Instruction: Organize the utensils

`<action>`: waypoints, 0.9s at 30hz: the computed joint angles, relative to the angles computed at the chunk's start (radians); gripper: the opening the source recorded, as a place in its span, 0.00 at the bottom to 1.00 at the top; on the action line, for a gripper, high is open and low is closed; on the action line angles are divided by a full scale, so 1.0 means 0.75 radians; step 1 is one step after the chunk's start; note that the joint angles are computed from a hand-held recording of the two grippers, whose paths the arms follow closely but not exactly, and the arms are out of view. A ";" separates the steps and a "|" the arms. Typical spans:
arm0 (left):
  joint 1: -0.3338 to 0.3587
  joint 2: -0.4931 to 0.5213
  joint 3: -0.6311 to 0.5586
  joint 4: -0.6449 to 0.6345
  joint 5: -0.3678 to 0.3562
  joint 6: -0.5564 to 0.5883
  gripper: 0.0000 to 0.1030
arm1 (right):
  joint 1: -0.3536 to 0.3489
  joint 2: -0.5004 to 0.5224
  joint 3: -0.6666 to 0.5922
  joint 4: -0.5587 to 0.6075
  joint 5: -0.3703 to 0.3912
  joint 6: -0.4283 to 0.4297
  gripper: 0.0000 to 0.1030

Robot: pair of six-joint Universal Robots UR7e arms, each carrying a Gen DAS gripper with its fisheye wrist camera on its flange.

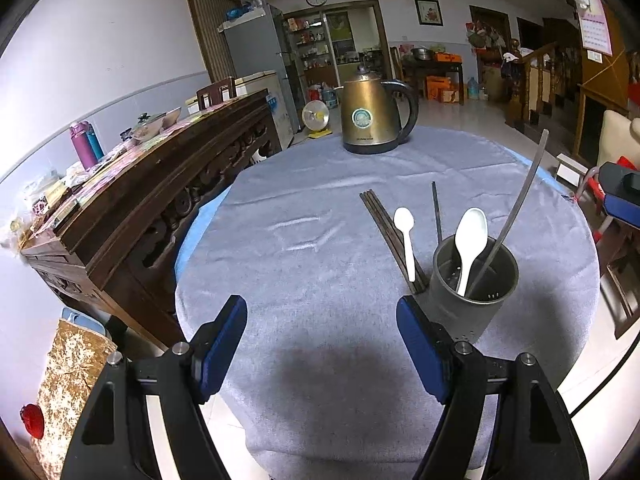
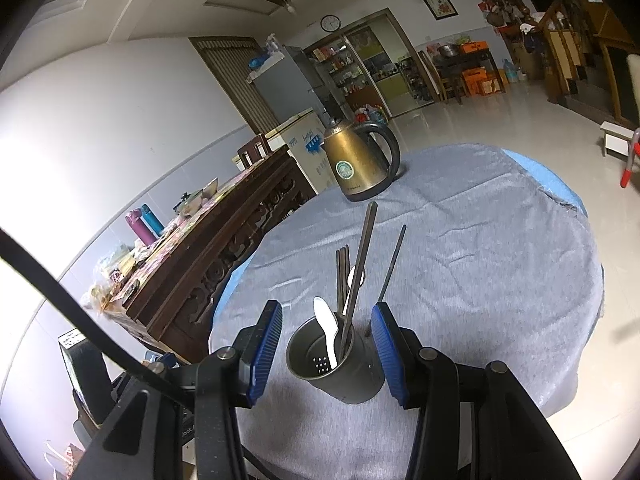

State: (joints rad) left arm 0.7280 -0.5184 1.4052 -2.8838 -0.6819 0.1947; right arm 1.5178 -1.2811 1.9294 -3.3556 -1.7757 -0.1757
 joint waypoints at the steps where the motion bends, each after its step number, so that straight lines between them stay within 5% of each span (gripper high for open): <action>1: 0.000 0.001 -0.001 0.000 -0.002 0.002 0.75 | 0.002 0.002 -0.003 0.003 -0.003 0.000 0.48; 27: 0.016 0.041 -0.063 0.095 -0.023 -0.019 0.76 | -0.030 0.018 -0.027 0.035 -0.056 0.059 0.48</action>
State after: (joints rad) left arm 0.7398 -0.4879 1.3581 -2.8127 -0.6990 0.1807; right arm 1.4956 -1.2674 1.9093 -3.3290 -1.8179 -0.1317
